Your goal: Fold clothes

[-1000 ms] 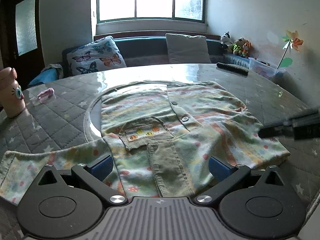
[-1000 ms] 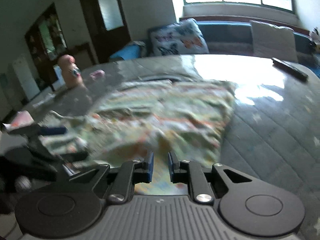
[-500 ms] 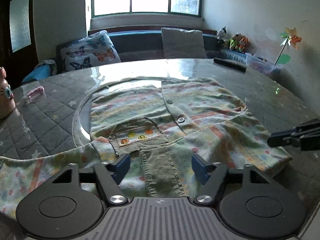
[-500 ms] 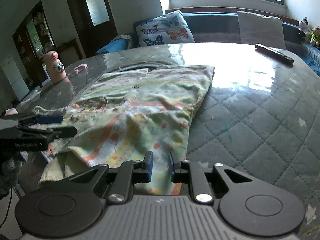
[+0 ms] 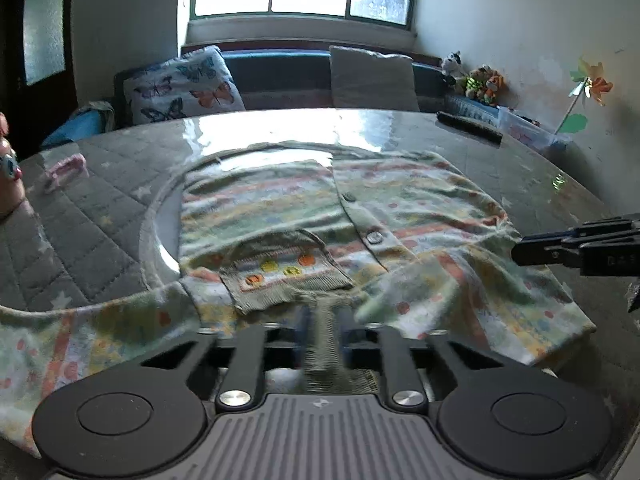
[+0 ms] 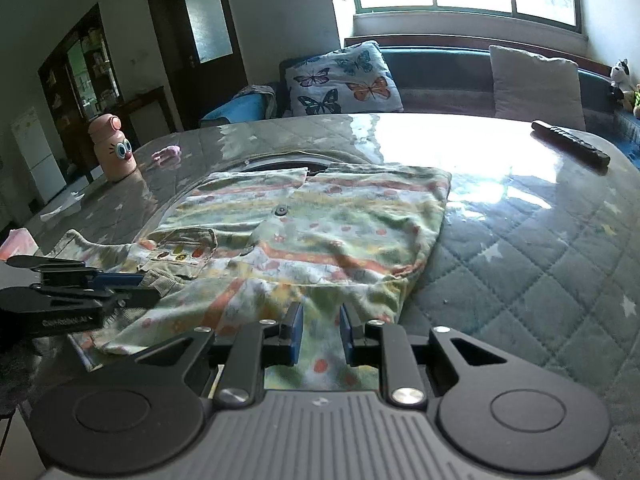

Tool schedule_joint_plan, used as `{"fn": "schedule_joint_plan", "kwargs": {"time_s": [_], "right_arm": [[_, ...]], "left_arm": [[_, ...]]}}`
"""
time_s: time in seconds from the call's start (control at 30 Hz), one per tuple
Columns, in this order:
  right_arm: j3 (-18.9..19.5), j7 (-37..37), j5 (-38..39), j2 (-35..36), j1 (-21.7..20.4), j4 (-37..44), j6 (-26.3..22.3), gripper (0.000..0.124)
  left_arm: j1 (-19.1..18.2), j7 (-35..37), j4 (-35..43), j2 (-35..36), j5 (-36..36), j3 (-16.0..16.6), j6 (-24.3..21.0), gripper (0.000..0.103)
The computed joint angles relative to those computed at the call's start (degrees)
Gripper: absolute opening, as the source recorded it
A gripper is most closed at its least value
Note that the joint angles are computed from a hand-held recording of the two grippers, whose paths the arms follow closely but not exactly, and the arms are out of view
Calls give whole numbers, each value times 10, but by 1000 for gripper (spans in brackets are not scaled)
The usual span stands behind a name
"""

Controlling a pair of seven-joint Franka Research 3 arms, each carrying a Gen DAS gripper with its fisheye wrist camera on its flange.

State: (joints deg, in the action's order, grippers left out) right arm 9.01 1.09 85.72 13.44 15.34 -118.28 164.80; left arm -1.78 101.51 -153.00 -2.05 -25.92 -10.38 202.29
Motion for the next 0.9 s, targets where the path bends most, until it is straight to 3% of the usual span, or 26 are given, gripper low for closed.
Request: {"fn": "schedule_joint_plan", "kwargs": {"time_s": [0.1,0.23,0.43,0.63,0.77,0.9], "right_arm": [[0,8,-7,11,0,8,3,20],[2,29,-26,23,-2,13,10,20],[11,15,-22,23,-8,12,17,20],[15,-23,-1,5,-4,7,-20,20],[16,-34,-9,10,11,12,-34,20],[23,-52,-17,26,26,24,-17,20]], "left_arm": [[1,0,-5,-3,3,-2,20,7],[-14,80,1,5,-71,-16,67,6],[-30,121,17,14,-122,-4,38,11],[-36,123,10,3,-130,0,41,13],[-27,55,-12,-15,-44,4,47,13],[-15,-23,-29,-23,71,12,43,13]]}}
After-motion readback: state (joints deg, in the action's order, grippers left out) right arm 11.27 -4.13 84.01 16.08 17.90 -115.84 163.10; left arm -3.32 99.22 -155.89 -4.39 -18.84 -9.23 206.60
